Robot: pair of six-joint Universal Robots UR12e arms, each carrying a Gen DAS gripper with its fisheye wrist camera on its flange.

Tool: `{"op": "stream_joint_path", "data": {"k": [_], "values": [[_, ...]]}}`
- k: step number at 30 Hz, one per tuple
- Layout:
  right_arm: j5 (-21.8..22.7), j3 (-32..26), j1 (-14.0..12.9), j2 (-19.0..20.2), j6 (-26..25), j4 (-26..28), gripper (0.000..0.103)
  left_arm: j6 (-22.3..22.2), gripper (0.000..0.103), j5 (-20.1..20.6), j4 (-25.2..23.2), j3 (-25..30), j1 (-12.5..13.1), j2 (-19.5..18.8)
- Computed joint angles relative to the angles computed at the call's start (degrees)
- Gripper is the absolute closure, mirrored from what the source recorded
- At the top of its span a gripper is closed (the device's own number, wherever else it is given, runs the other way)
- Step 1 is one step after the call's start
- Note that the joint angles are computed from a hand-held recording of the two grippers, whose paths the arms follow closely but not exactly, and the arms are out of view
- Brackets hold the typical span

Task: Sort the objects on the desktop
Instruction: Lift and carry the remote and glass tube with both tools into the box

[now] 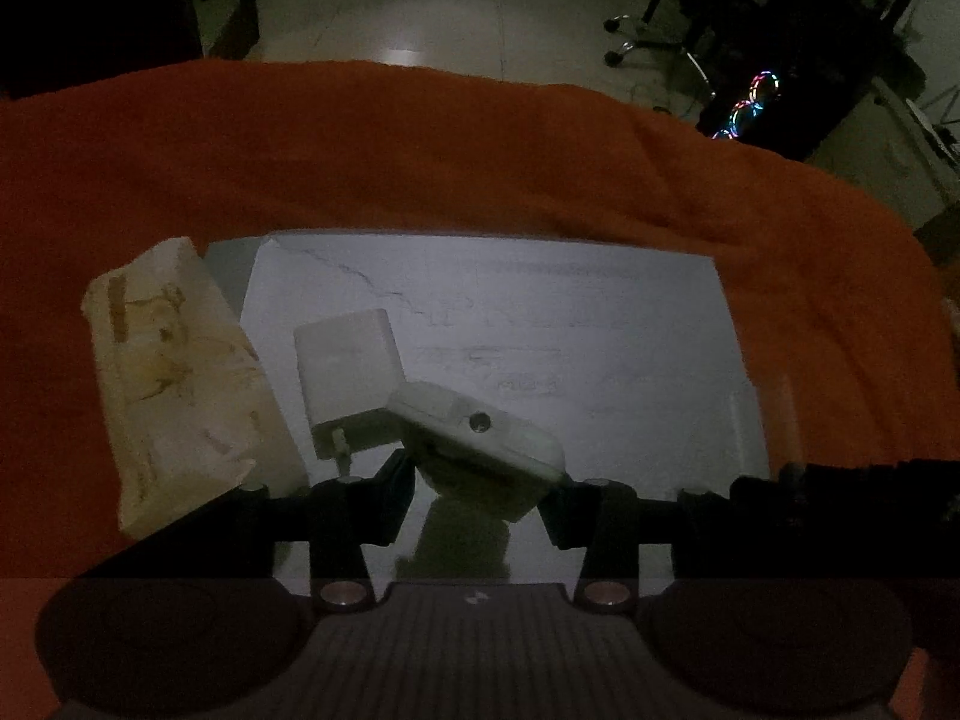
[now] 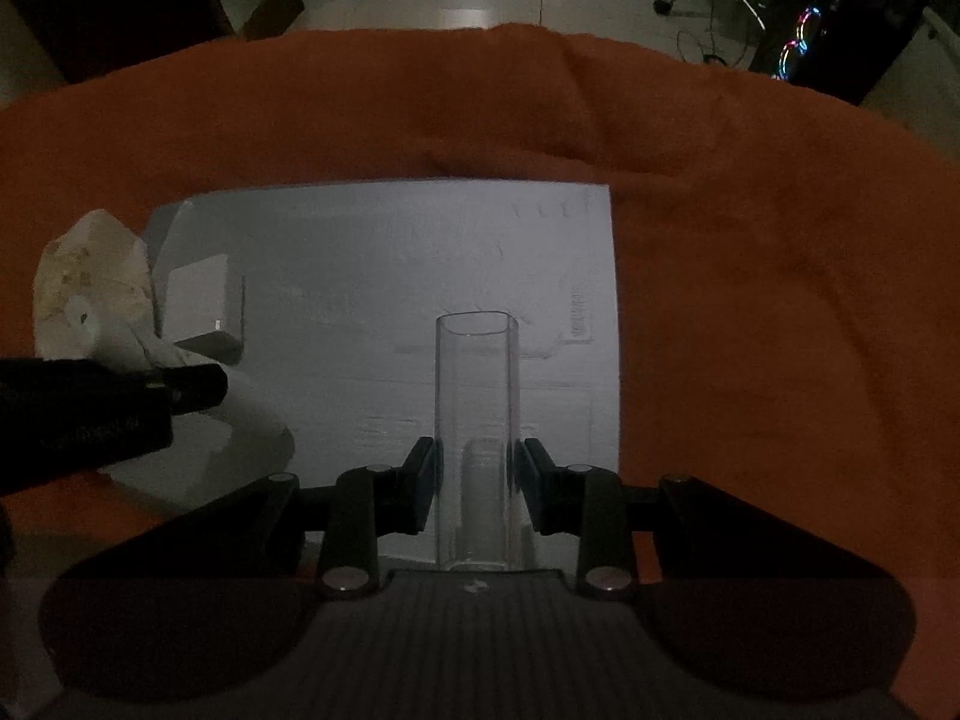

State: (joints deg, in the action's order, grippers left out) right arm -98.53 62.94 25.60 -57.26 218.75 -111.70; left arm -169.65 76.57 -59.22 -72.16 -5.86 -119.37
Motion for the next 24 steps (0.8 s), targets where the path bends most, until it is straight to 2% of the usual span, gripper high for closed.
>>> {"op": "stream_joint_path", "data": {"k": [16,24], "values": [[-4.1,-1.2,3.0,-2.6,-0.1,-1.2,0.070,0.4,0.065,-2.2,4.0,-5.0,2.3,7.6],[-5.3,-0.5,5.1,-4.9,0.1,-2.3,0.070,2.6,0.065,-4.5,4.5,-9.0,3.4,12.7]]}}
